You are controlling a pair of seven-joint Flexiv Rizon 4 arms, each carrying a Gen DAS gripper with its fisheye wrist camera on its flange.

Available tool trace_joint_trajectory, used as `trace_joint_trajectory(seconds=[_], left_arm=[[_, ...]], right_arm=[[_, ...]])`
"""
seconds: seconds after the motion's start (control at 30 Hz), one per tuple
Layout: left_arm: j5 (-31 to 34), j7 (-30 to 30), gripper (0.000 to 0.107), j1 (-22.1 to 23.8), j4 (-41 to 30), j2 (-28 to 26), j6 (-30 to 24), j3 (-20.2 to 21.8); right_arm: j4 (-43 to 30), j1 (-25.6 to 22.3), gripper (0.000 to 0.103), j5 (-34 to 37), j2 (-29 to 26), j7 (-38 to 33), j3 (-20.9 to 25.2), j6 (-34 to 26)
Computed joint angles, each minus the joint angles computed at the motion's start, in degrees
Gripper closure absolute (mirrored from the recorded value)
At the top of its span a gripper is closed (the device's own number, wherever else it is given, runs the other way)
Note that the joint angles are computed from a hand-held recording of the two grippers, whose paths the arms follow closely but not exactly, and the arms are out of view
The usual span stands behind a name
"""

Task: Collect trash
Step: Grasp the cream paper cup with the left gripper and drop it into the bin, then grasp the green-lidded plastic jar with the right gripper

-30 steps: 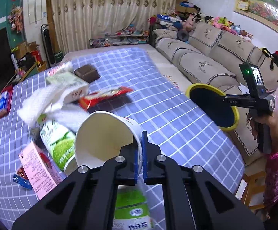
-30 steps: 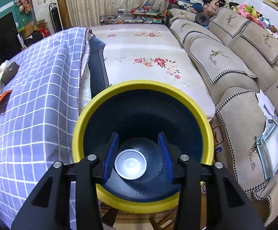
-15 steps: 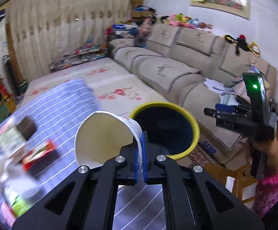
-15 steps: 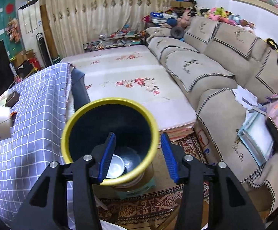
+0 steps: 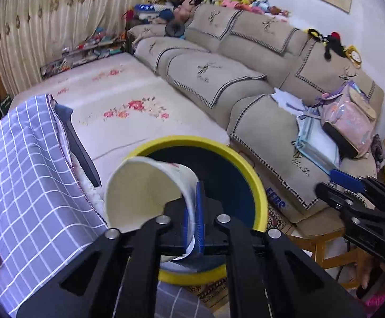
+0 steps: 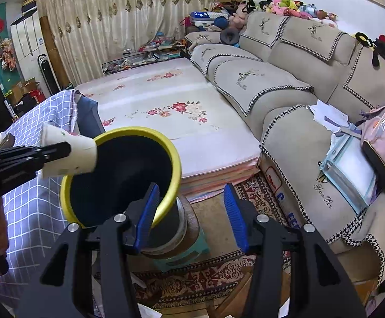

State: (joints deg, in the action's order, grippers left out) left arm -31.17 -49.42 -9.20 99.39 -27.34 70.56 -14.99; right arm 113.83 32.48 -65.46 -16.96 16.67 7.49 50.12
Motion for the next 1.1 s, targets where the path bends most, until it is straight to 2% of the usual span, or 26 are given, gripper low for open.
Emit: trace_joint_trajectory(seconds=[0.03,0.07,0.1,0.23,0.37,0.43,0.5,0.67,0.7,0.8,0.93,1.1], left_arm=[[0.99,-1.56,0.087,-0.81,-1.29,-0.98,-0.77,1.0],[1.3,-2.05,0.069,-0.94,-1.9,-1.64,-0.82,1.12],[1.39,-2.27,0.06,-0.91,-2.12,-2.03,-0.44,1.0],[2.21,-2.9,0.059,-0.44,-2.32,-2.55,0.43,0.88],[0.06,-1.43,0.058,1.71,0.15,-0.58,0.94,-0.89],[-2.84,0.58,0.057,3.36,2.95,1.78,1.38,-2.39],[-7.64,4.12,0.05,5.2,6.67,5.02,2.47,-4.22],[-28.03,19.47,0.028,7.89,17.45,16.15,8.33,-7.57],[-32.81,22.94,0.023,7.86,19.46,18.73,9.13,-7.26],[-42.62,29.58,0.017,6.35,23.7,24.41,11.52,-4.16],[-47.98,31.13,0.015,4.85,28.44,30.61,12.96,2.03],[-52.09,32.07,0.012,3.12,34.42,37.02,18.04,9.86]], right_arm=[[0.12,-0.18,0.053,-0.04,-0.04,0.09,-0.07,0.37],[0.18,-0.29,0.053,-0.06,-0.13,0.08,-0.12,0.63],[0.16,-0.35,0.053,-0.1,-0.26,0.09,-0.18,0.85],[-0.1,-0.58,0.053,0.02,-0.91,-0.17,-0.45,2.05],[-0.58,-0.21,0.053,0.25,-1.62,-0.51,-0.64,2.77],[-0.89,0.16,0.051,0.34,-1.94,-0.57,-0.68,2.95],[-1.09,0.58,0.05,0.24,-2.14,-0.4,-0.75,2.95],[-2.43,1.73,0.049,0.18,-3.19,-0.73,-0.86,3.33],[-2.81,2.02,0.049,0.08,-3.46,-0.87,-0.88,3.54],[-5.08,3.3,0.049,-0.12,-5.06,-2.2,-0.99,4.34],[-8.92,5.73,0.049,-0.09,-7.71,-4.3,-1.37,5.77],[-15.18,9.91,0.049,0.27,-11.93,-7.04,-2.49,7.78]])
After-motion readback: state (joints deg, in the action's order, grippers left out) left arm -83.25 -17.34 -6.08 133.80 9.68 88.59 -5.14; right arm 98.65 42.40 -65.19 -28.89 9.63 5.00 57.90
